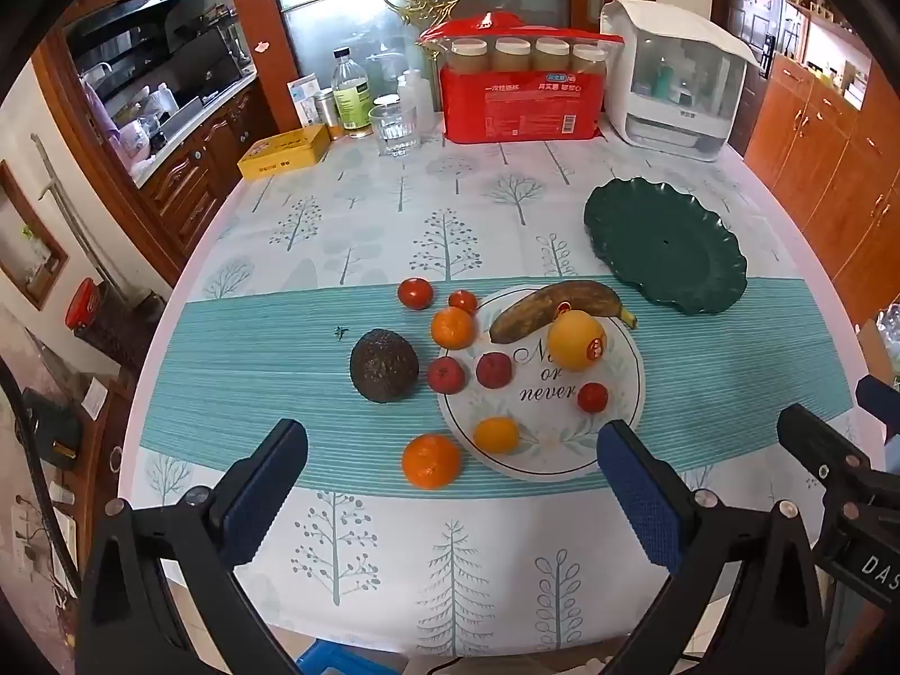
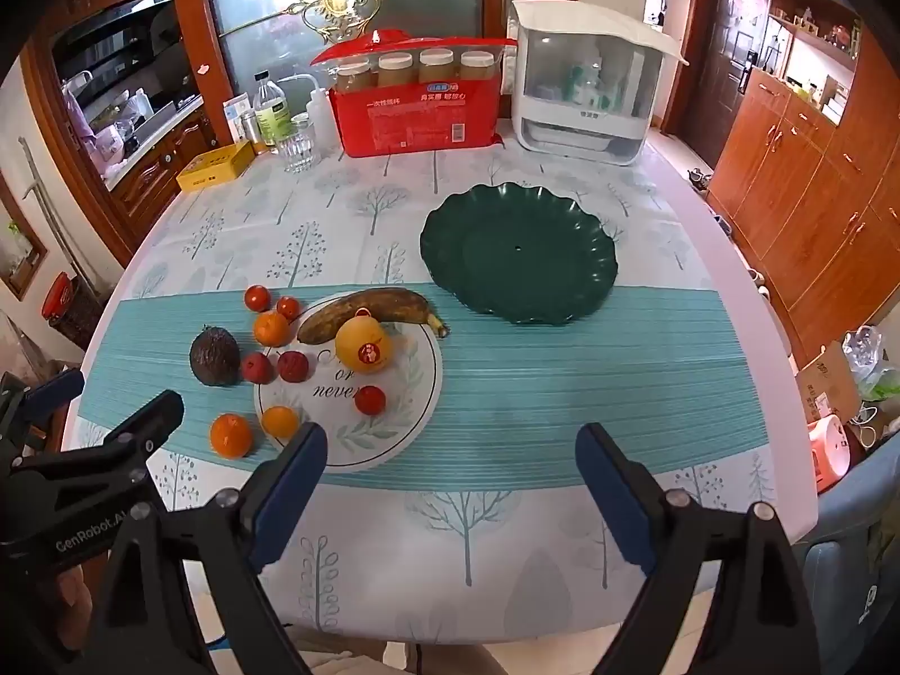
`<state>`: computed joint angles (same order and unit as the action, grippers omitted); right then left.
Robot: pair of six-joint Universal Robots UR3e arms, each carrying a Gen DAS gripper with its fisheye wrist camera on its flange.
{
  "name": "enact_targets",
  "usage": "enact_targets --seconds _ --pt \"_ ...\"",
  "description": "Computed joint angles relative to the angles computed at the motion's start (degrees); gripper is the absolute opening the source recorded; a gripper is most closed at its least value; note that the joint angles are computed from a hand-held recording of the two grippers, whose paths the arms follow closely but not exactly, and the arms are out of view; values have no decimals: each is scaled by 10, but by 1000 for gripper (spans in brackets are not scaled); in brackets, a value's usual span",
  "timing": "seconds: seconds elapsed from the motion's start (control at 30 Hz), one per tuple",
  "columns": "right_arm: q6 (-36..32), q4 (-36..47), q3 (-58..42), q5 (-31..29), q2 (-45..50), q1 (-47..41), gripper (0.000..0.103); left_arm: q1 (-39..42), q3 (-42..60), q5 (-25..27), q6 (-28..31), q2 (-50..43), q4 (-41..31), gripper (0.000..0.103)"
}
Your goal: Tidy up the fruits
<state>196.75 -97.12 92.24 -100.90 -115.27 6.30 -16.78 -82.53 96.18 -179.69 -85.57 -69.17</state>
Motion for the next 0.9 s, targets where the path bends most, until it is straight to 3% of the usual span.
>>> enact_targets --seconds 0.33,0.63,0.9 --pt "-20 6 2 19 -12 -23 90 -2 20 -32 -2 -6 -30 102" --pt "-20 -6 7 21 -10 -16 90 -13 7 -39 -11 -3 -15 102" --pt "-64 -8 27 56 -36 -57 90 -8 -2 -51 -20 1 -11 102"
